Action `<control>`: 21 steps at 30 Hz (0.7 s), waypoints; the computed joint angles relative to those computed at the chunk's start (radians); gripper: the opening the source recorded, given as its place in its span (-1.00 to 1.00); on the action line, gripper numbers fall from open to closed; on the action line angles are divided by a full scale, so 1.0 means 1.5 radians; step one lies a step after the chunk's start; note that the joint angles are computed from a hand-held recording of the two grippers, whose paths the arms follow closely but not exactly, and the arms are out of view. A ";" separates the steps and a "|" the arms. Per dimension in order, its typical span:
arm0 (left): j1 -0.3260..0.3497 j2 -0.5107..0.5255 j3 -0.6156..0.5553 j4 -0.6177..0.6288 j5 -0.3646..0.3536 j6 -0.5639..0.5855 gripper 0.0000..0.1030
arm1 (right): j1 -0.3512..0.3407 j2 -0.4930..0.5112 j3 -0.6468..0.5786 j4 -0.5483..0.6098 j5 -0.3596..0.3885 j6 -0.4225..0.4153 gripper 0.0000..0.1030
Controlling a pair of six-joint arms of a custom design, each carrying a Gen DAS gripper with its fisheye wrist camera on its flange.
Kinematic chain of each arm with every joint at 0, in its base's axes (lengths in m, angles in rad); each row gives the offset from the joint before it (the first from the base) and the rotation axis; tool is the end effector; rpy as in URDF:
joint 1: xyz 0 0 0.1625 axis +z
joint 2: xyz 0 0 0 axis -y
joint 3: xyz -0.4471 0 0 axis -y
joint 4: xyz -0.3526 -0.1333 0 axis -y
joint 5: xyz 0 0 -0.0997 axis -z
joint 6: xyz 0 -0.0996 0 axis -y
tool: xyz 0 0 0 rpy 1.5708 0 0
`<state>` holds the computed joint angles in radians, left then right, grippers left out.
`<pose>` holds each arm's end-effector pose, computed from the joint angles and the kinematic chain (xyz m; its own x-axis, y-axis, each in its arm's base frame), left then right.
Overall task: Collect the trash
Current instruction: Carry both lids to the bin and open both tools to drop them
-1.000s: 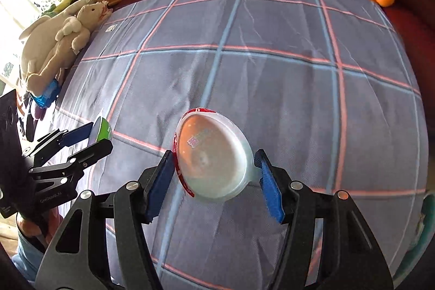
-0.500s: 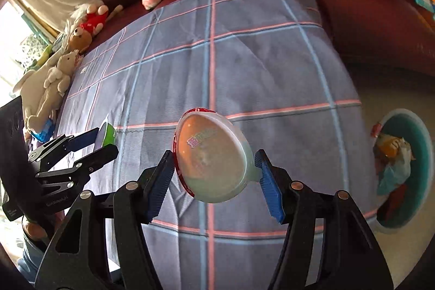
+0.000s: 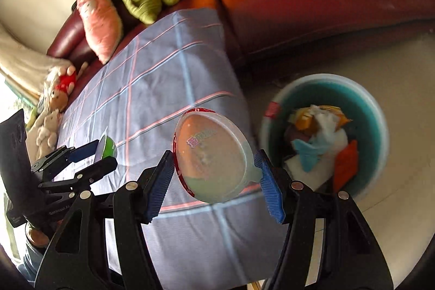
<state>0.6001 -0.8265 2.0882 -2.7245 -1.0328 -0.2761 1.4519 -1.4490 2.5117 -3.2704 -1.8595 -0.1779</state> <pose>-0.3086 -0.4345 0.0597 -0.6464 0.5588 -0.5195 0.6696 0.7419 -0.0352 0.0612 -0.3727 0.2808 -0.9339 0.1361 0.3305 -0.0710 0.8355 -0.5448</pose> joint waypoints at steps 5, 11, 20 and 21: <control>-0.020 0.061 -0.053 0.014 -0.020 0.017 0.15 | -0.094 -0.088 0.021 0.012 0.059 -0.022 0.14; -0.031 0.142 -0.121 0.033 -0.053 0.035 0.15 | -0.195 -0.162 0.033 0.042 0.118 -0.046 0.14; -0.030 0.233 -0.204 0.061 -0.100 0.052 0.15 | -0.286 -0.190 0.029 0.078 0.159 -0.065 0.14; -0.030 0.240 -0.211 0.063 -0.104 0.053 0.15 | -0.290 -0.190 0.028 0.078 0.161 -0.064 0.14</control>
<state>0.5547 -0.4659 1.7721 -2.6295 -1.1886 -0.1970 1.0161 -1.7337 2.5531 -3.1532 -1.6178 -0.2740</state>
